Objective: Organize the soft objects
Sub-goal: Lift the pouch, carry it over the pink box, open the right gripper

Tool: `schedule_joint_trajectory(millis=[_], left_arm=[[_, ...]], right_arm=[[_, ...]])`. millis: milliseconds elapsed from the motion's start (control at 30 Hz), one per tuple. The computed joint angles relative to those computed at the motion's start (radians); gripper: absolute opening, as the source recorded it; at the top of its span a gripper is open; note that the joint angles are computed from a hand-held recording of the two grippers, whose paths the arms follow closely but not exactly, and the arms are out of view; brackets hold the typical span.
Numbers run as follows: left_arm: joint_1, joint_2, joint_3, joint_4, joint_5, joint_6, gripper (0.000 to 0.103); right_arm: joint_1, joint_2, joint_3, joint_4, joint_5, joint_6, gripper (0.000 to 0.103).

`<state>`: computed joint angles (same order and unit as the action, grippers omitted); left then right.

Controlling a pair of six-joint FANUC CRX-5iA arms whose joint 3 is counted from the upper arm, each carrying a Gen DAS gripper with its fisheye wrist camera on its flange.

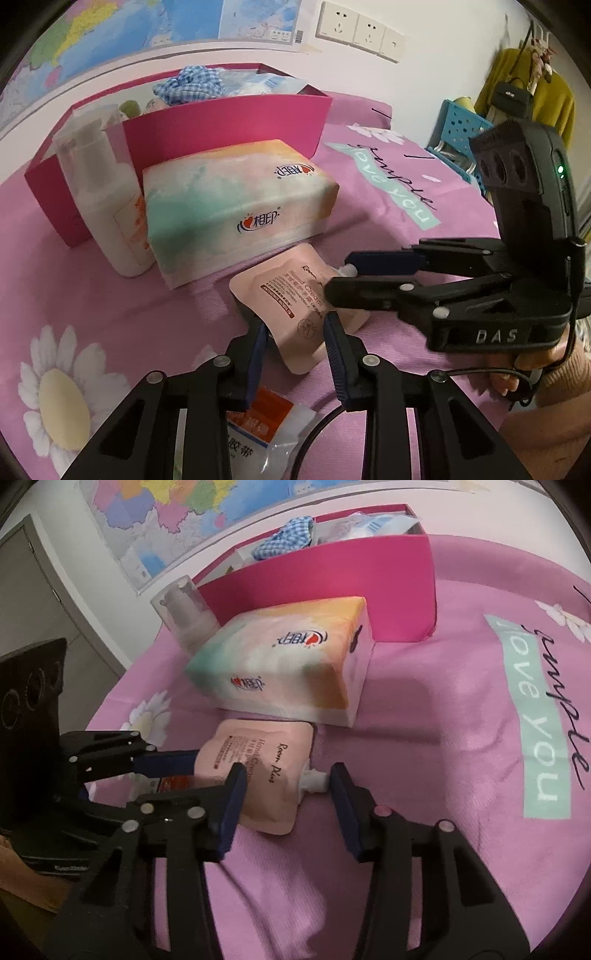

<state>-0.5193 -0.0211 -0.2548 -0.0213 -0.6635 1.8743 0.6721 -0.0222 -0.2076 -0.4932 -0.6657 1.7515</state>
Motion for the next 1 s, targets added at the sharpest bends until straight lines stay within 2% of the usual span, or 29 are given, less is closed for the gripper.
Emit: schedule_joint_trajectory(millis=[100,167,367,567,667,1000], left_arm=[[0.002,-0.018,-0.016,0.01,0.008,-0.009,0.031],[-0.007,-0.022,-0.01,-0.004,0.007,-0.006,0.031],[-0.043,-0.012,0.026,-0.079,-0.019,0.05,0.031],[-0.039,-0.011,0.021,-0.076,-0.017,0.061,0.031],[-0.042,-0.012,0.024,-0.086,-0.021,0.07,0.031],[-0.059,-0.023,0.034,-0.138,-0.02,0.11,0.031]], right_arm=[[-0.053,-0.002,0.014,-0.097,-0.058,0.07,0.036],[-0.064,-0.014,0.007,-0.121,-0.068,0.088,0.036],[-0.074,-0.023,-0.006,-0.133,-0.08,0.093,0.036],[-0.067,-0.005,0.016,-0.109,-0.08,0.066,0.036],[-0.073,0.008,0.032,-0.125,-0.092,0.077,0.041],[-0.072,0.0,0.025,-0.124,-0.099,0.095,0.04]])
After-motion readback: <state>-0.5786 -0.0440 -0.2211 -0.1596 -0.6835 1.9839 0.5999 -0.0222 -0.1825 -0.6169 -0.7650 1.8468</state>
